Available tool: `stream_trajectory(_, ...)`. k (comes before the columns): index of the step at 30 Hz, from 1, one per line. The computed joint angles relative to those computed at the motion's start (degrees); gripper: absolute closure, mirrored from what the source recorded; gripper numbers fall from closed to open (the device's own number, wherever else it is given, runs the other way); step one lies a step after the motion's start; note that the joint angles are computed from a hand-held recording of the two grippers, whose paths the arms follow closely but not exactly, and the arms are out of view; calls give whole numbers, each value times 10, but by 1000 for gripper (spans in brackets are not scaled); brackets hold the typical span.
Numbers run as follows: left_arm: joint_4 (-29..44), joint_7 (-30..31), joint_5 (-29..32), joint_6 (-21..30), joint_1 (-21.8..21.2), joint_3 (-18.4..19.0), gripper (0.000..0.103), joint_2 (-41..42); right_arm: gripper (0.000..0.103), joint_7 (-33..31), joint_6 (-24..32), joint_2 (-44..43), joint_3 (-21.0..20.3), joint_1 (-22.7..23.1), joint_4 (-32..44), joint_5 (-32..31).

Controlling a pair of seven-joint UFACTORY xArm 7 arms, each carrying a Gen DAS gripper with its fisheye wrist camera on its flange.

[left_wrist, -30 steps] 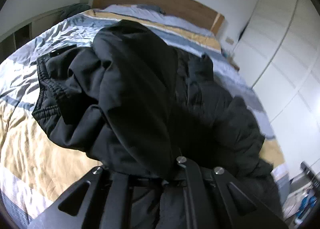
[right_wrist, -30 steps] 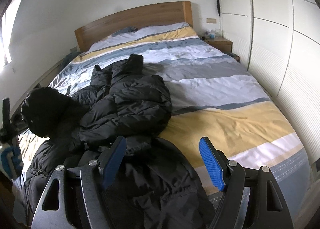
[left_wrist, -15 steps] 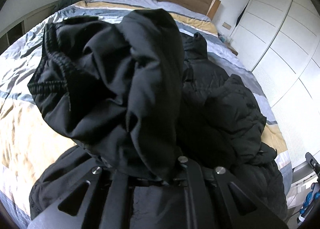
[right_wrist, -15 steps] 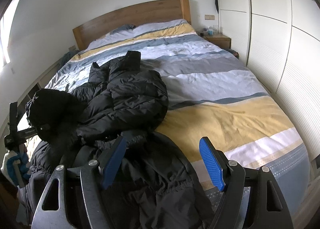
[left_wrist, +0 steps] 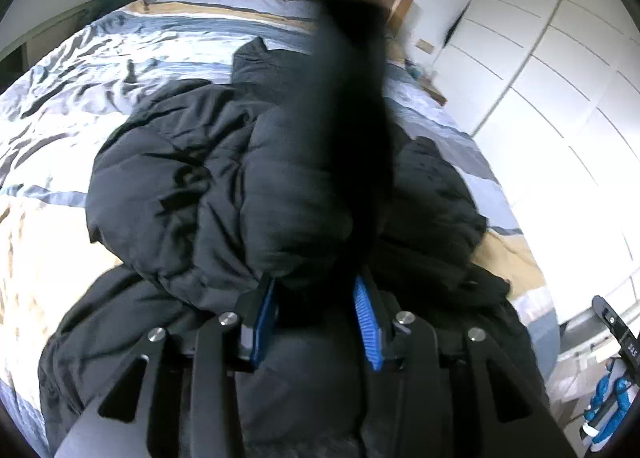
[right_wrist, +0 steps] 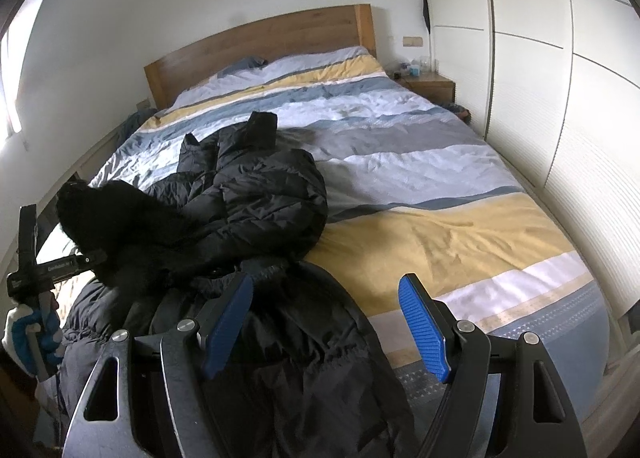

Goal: Fold large clothes

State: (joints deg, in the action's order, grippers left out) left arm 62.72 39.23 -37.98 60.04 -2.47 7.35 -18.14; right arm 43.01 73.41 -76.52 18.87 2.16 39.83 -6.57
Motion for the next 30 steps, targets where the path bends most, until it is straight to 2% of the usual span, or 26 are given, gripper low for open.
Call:
stream_trajectory(9, -11, 5, 22, 47, -1, 18, 67, -74, 25, -2, 40, -25, 13, -1, 41, 5)
stream_trajectory(14, 36, -19, 64, 62, 11, 28, 67, -76, 24, -13, 34, -3, 24, 2, 61, 16)
stream_trajectory(22, 181, -16, 68, 93, 19, 47, 67, -6, 24, -16, -39, 101, 60, 11, 103, 29)
stream_trajectory(30, 274, -2, 51, 100, 65, 38, 65, 100, 24, -14, -135, 256, 88, 26, 153, -2)
